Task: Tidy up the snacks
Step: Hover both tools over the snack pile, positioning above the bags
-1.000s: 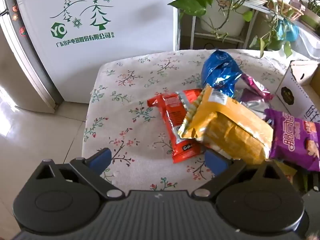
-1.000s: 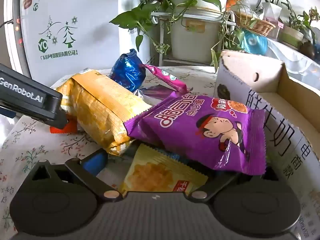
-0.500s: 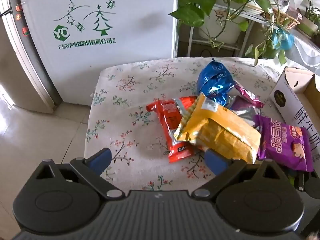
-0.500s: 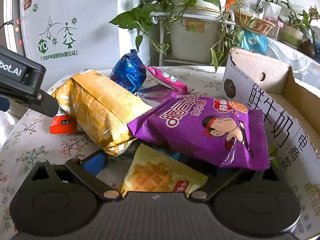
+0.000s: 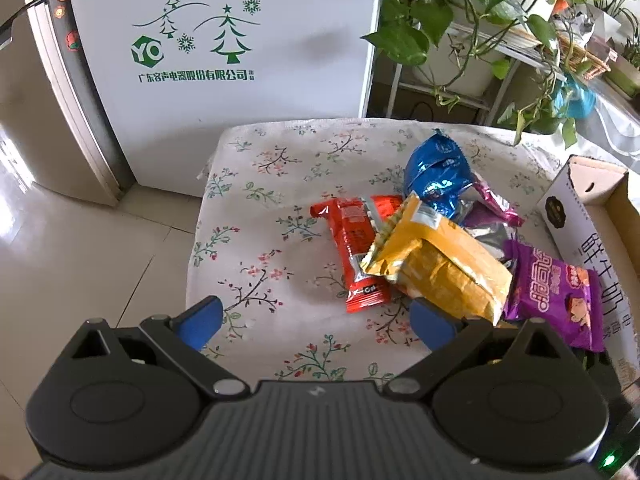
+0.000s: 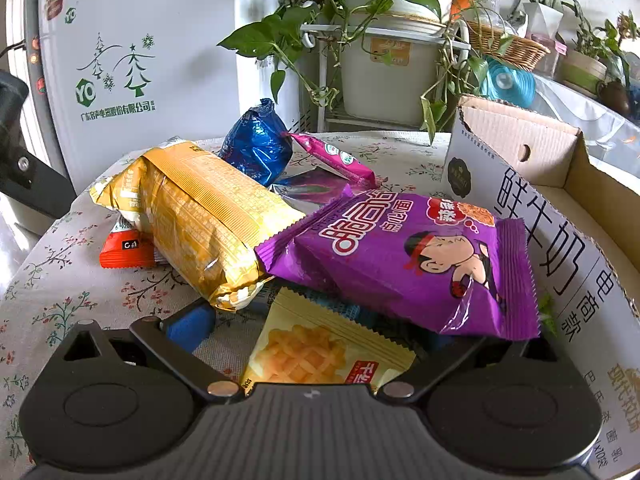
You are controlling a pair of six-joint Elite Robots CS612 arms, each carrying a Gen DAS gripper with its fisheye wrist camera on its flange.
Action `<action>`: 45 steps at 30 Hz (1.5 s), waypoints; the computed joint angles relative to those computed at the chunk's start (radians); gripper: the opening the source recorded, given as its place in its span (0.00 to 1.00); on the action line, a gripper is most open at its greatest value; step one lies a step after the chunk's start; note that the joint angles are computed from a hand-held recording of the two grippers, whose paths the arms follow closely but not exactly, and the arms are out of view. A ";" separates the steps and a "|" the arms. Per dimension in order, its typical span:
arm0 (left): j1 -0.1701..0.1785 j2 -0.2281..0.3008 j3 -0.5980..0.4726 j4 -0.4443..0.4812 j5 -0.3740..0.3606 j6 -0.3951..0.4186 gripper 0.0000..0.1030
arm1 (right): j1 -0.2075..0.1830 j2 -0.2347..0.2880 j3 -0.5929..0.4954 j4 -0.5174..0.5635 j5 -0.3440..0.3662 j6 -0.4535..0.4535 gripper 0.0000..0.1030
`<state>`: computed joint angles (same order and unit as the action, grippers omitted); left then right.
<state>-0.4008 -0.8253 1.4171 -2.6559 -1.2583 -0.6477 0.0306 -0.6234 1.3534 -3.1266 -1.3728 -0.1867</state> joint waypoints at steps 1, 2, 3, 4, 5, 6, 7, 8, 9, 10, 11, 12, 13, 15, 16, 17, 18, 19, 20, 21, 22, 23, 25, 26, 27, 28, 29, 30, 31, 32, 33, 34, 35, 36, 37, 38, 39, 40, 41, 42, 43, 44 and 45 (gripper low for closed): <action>-0.002 0.001 0.000 -0.002 0.010 0.003 0.97 | 0.000 -0.002 0.003 0.000 -0.003 0.002 1.00; -0.003 0.001 -0.002 0.002 0.013 0.003 0.97 | -0.001 -0.008 0.010 0.008 -0.002 0.005 1.00; -0.004 0.001 -0.003 0.002 0.016 0.004 0.97 | -0.003 -0.021 0.019 0.036 -0.001 0.001 1.00; -0.005 0.002 -0.004 0.001 0.017 0.005 0.97 | -0.004 -0.036 0.028 0.079 0.000 -0.014 1.00; -0.005 0.002 -0.005 0.001 0.016 0.007 0.97 | -0.004 -0.049 0.035 0.117 -0.001 -0.031 1.00; -0.006 0.002 -0.006 0.003 0.017 0.009 0.97 | -0.002 -0.060 0.036 0.161 -0.006 -0.040 1.00; -0.008 0.003 -0.008 0.005 0.024 0.011 0.97 | 0.001 -0.064 0.039 0.163 -0.018 -0.032 1.00; -0.009 0.003 -0.009 0.007 0.026 0.012 0.97 | 0.003 -0.069 0.039 0.182 -0.020 -0.029 1.00; -0.009 0.002 -0.009 0.009 0.025 0.013 0.97 | 0.004 -0.076 0.034 0.228 -0.012 -0.045 1.00; -0.010 0.001 -0.009 0.011 0.024 0.012 0.97 | 0.006 -0.083 0.030 0.270 -0.007 -0.072 1.00; -0.010 0.000 -0.008 0.013 0.025 0.011 0.97 | 0.008 -0.087 0.036 0.269 -0.008 -0.093 1.00; -0.010 -0.001 -0.008 0.015 0.027 0.009 0.97 | 0.008 -0.094 0.033 0.310 0.000 -0.117 1.00; -0.010 -0.002 -0.007 0.017 0.030 0.008 0.97 | 0.007 -0.104 0.027 0.374 0.006 -0.144 1.00; -0.010 -0.006 -0.005 0.022 0.033 -0.001 0.97 | 0.002 -0.113 0.029 0.390 0.028 -0.147 1.00; -0.010 -0.008 -0.004 0.023 0.035 -0.008 0.97 | -0.002 -0.120 0.040 0.360 0.038 -0.130 1.00; -0.010 -0.010 -0.003 0.026 0.038 -0.016 0.97 | -0.006 -0.127 0.055 0.314 0.050 -0.111 1.00; -0.010 -0.012 -0.003 0.026 0.039 -0.020 0.97 | -0.014 -0.131 0.065 0.276 0.080 -0.091 1.00; -0.011 -0.013 -0.002 0.024 0.041 -0.019 0.97 | -0.020 -0.134 0.070 0.250 0.099 -0.075 1.00; -0.012 -0.013 -0.003 0.024 0.046 -0.017 0.98 | -0.020 -0.136 0.067 0.236 0.083 -0.075 1.00; -0.014 -0.014 -0.006 0.033 0.053 -0.017 0.98 | -0.023 -0.136 0.069 0.204 0.082 -0.066 1.00; -0.016 -0.014 -0.010 0.043 0.060 -0.017 0.99 | -0.015 -0.134 0.058 0.196 0.039 -0.083 1.00; -0.018 -0.013 -0.012 0.051 0.066 -0.016 0.99 | -0.012 -0.134 0.044 0.221 0.015 -0.095 1.00; -0.020 -0.013 -0.019 0.072 0.066 -0.022 0.99 | -0.017 -0.138 0.020 0.291 0.024 -0.095 1.00; -0.020 -0.013 -0.021 0.077 0.064 -0.027 0.99 | -0.018 -0.138 0.008 0.319 0.026 -0.094 1.00; -0.020 -0.014 -0.024 0.086 0.060 -0.032 0.99 | -0.026 -0.145 0.004 0.355 0.051 -0.092 1.00; -0.021 -0.014 -0.026 0.093 0.059 -0.036 0.99 | -0.028 -0.147 -0.003 0.381 0.059 -0.102 1.00; -0.023 -0.015 -0.026 0.097 0.062 -0.038 0.99 | -0.030 -0.147 -0.017 0.412 0.060 -0.115 1.00; -0.024 -0.016 -0.027 0.100 0.068 -0.038 0.99 | -0.031 -0.147 -0.027 0.431 0.057 -0.120 1.00; -0.026 -0.016 -0.029 0.105 0.075 -0.039 0.99 | -0.029 -0.144 -0.041 0.446 0.039 -0.119 1.00; -0.027 -0.015 -0.032 0.114 0.082 -0.043 0.99 | -0.025 -0.139 -0.055 0.459 0.014 -0.121 1.00; -0.028 -0.014 -0.036 0.126 0.090 -0.050 0.99 | -0.022 -0.137 -0.067 0.477 -0.008 -0.123 1.00; -0.029 -0.014 -0.039 0.135 0.098 -0.057 0.99 | -0.016 -0.131 -0.080 0.484 -0.034 -0.122 1.00; -0.031 -0.013 -0.043 0.145 0.106 -0.062 0.99 | -0.013 -0.126 -0.090 0.484 -0.052 -0.121 1.00; -0.032 -0.012 -0.045 0.152 0.116 -0.065 0.99 | -0.012 -0.122 -0.095 0.476 -0.062 -0.120 1.00; -0.034 -0.011 -0.046 0.157 0.123 -0.065 0.99 | -0.010 -0.117 -0.103 0.475 -0.073 -0.117 1.00; -0.035 -0.010 -0.049 0.160 0.129 -0.063 0.99 | -0.008 -0.113 -0.110 0.477 -0.088 -0.111 1.00; -0.037 -0.008 -0.052 0.164 0.136 -0.063 0.99 | -0.007 -0.108 -0.118 0.482 -0.099 -0.100 1.00; -0.037 -0.007 -0.053 0.164 0.140 -0.064 0.99 | -0.008 -0.107 -0.123 0.488 -0.096 -0.085 1.00; -0.038 -0.005 -0.055 0.166 0.142 -0.066 0.99 | -0.009 -0.107 -0.128 0.501 -0.090 -0.072 1.00; -0.038 -0.004 -0.056 0.165 0.141 -0.067 0.99 | -0.011 -0.108 -0.126 0.505 -0.086 -0.058 1.00; -0.038 -0.001 -0.058 0.165 0.140 -0.070 0.99 | -0.013 -0.111 -0.125 0.513 -0.082 -0.046 1.00; -0.038 0.000 -0.061 0.171 0.139 -0.076 0.99 | -0.015 -0.113 -0.123 0.520 -0.076 -0.035 1.00; -0.038 0.001 -0.064 0.180 0.137 -0.083 0.99 | -0.019 -0.114 -0.122 0.522 -0.062 -0.019 1.00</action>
<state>-0.4386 -0.8244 1.3528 -2.4755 -1.1218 -0.7303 0.0114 -0.7371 1.2316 -2.6042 -1.4349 -0.2054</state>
